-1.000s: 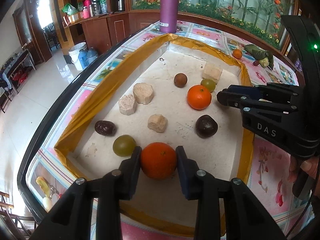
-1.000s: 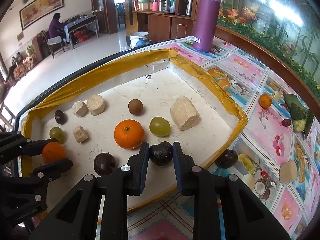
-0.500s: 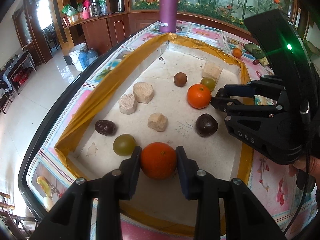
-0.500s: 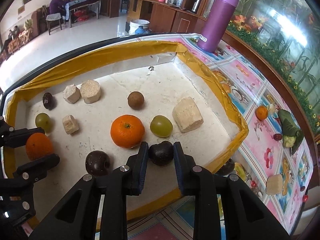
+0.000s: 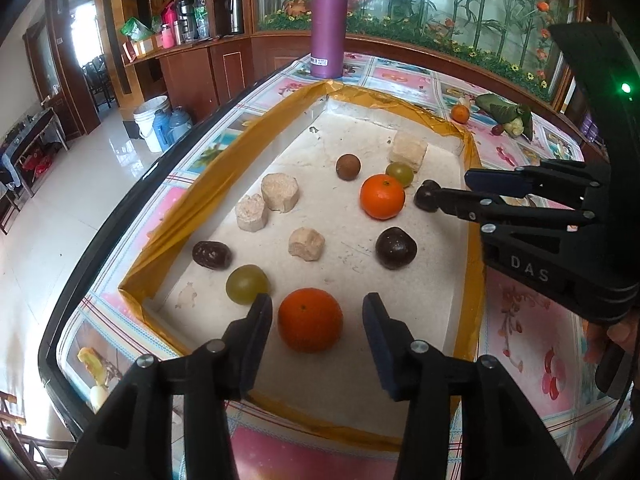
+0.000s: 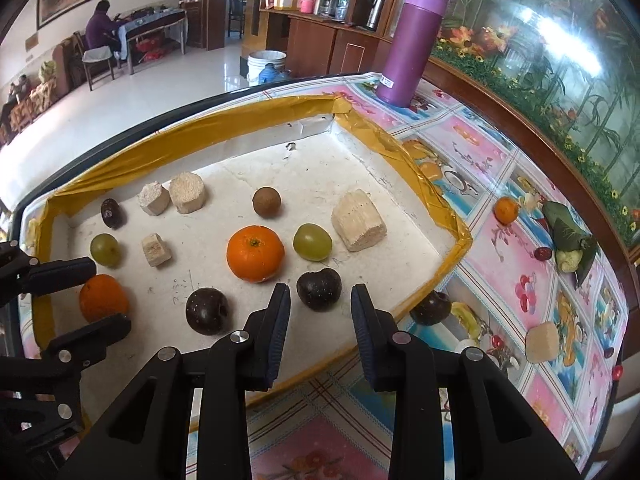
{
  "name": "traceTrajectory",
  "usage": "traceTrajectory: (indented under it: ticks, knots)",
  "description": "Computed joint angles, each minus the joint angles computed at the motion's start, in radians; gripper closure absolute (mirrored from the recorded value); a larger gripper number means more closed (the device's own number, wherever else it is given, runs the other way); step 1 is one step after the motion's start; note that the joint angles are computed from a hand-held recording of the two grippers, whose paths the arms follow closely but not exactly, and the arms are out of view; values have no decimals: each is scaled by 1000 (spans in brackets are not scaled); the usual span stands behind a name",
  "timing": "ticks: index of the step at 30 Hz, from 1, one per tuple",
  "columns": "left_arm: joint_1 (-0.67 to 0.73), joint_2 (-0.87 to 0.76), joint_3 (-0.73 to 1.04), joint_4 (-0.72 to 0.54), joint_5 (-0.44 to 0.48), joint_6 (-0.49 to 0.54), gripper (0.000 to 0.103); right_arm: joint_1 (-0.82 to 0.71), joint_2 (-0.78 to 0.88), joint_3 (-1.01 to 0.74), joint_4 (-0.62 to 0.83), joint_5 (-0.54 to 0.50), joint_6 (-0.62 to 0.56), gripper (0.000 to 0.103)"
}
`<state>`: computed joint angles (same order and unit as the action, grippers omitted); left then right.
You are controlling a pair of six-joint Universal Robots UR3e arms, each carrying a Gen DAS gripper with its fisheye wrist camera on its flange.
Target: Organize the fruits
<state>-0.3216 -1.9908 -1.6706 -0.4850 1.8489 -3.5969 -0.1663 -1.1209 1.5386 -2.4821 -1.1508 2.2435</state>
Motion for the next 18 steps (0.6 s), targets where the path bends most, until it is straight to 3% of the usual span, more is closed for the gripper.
traceTrajectory:
  ticks: [10,18]
  knots:
    - [-29,36,-20,-1,18,-31,41,-122,-162,157,68,90,-35,68]
    - [-90,2,61,-33,43,-49,30,-267,-269,256,182,143,-84,66]
